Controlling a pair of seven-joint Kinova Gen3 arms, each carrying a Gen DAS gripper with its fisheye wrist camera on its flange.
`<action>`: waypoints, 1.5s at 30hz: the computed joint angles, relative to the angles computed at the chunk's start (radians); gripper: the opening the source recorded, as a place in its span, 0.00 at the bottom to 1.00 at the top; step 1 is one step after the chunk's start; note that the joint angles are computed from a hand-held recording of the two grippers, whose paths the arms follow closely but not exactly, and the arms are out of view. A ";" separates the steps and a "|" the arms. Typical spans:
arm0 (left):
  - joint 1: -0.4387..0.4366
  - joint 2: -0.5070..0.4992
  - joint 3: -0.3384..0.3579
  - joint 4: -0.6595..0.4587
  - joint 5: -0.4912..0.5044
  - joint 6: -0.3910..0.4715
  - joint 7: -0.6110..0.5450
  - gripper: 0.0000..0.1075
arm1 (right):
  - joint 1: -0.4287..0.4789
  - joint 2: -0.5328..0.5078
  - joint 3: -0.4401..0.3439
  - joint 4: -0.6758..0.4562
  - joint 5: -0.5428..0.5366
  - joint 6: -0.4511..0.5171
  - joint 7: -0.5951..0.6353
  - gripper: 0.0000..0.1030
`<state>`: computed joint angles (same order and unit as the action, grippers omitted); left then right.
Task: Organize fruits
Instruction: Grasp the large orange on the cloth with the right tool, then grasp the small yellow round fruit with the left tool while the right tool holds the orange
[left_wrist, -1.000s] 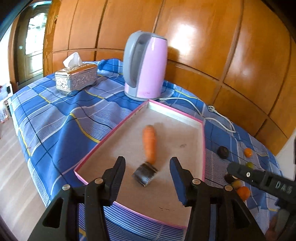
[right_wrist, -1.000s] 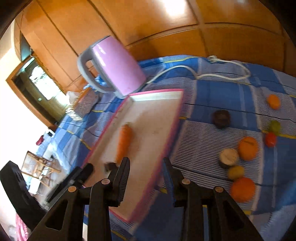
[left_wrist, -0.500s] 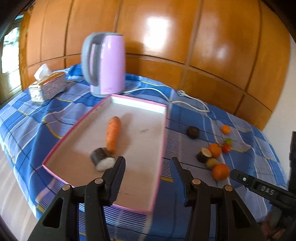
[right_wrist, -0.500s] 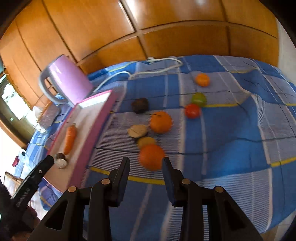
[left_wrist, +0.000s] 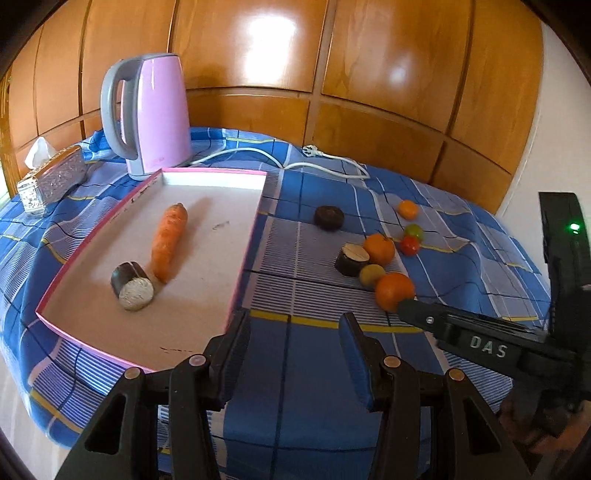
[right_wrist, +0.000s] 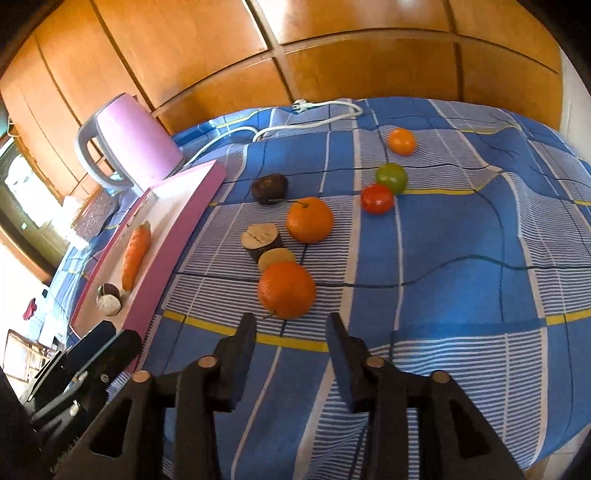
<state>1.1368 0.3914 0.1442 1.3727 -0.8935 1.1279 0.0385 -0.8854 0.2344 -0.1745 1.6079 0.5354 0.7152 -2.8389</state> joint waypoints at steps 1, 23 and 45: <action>-0.001 0.000 0.001 0.001 0.001 -0.002 -0.001 0.47 | 0.003 0.008 -0.003 -0.009 -0.007 0.006 0.012 0.44; -0.080 0.015 -0.005 -0.008 0.111 -0.161 -0.103 0.47 | -0.107 0.057 0.068 -0.025 0.255 0.221 -0.165 0.37; -0.146 0.209 -0.087 -0.334 0.425 -0.171 -0.417 0.46 | -0.047 0.048 0.018 0.047 0.330 0.188 -0.294 0.38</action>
